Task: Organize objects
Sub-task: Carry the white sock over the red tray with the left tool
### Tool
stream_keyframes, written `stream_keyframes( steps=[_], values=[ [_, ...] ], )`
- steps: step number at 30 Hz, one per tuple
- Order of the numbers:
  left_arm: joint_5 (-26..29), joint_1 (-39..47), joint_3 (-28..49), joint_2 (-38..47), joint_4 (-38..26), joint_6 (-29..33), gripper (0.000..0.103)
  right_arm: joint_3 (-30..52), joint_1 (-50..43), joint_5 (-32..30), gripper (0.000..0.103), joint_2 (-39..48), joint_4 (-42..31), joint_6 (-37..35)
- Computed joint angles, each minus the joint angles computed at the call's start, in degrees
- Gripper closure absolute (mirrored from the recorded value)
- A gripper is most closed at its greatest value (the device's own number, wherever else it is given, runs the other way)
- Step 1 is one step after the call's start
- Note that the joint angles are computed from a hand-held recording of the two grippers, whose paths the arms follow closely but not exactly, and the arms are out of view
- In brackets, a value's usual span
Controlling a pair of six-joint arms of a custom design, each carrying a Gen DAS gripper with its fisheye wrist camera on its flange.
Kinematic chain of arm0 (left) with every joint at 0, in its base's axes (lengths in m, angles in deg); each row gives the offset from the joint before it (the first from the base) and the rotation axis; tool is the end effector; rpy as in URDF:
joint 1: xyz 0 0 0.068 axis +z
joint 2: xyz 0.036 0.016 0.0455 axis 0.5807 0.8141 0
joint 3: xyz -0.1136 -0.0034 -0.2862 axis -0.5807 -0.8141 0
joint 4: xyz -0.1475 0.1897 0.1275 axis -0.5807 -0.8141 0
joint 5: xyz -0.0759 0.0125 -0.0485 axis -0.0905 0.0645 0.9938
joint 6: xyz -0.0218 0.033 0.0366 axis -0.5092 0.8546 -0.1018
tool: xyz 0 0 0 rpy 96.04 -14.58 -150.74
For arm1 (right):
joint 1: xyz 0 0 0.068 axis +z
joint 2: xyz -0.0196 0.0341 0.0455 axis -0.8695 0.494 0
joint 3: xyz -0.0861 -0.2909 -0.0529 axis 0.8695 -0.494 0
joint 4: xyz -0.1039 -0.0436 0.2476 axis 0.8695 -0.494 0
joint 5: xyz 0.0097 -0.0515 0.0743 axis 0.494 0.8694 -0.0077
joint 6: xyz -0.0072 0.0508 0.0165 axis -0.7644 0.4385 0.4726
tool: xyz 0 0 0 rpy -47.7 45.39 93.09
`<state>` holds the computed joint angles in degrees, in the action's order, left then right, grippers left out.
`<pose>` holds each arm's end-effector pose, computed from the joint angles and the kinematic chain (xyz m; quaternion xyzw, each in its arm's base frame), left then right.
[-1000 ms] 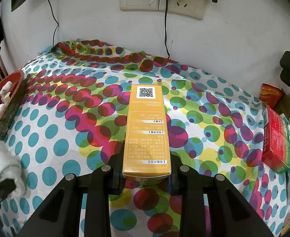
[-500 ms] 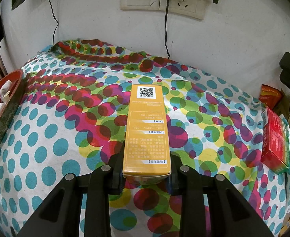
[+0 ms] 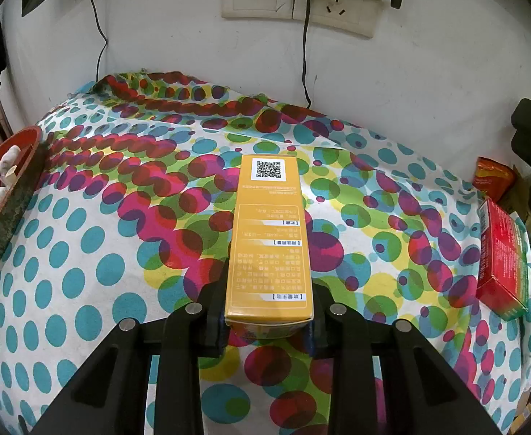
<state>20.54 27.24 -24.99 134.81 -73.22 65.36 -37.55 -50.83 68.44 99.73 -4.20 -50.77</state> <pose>0.2141 -0.0291 0.2597 -0.0030 0.9290 -0.0260 0.3692 0.3150 0.0489 0.2063 -0.0384 0.9431 -0.0200 0.3297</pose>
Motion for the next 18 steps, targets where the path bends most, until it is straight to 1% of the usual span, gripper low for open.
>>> stream_keyframes(
  steps=[2, 6, 10, 12, 14, 15, 18],
  values=[
    [2.4, 2.5, -0.4, 0.2, 0.2, 0.1, 0.06, 0.0, 0.0, 0.0, 0.074, 0.0, 0.0, 0.0],
    [0.9, 4.1, -1.3, 0.8, 1.3, 1.5, 0.06, 0.0, 0.0, 0.1, 0.074, 0.0, 0.0, -0.1],
    [3.7, 7.9, -1.2, 2.6, 1.7, 2.9, 0.06, 0.0, 0.0, 0.0, 0.074, 0.1, 0.0, 0.0],
    [4.4, 9.1, -1.1, 3.7, 2.1, 4.6, 0.06, 0.0, 0.1, 0.1, 0.074, 0.1, 0.1, -0.1],
    [2.8, 9.2, -0.5, 5.0, 2.5, 6.9, 0.06, 0.0, 0.0, 0.0, 0.074, 0.1, 0.1, -0.1],
    [2.8, 9.6, -0.3, 5.3, 2.7, 7.9, 0.06, 0.0, 0.0, 0.0, 0.074, 0.1, 0.0, -0.1],
    [4.0, 11.7, 0.9, 6.7, 2.7, 10.6, 0.06, 0.2, 0.0, -0.1, 0.074, 0.1, -0.1, 0.0]
  ],
)
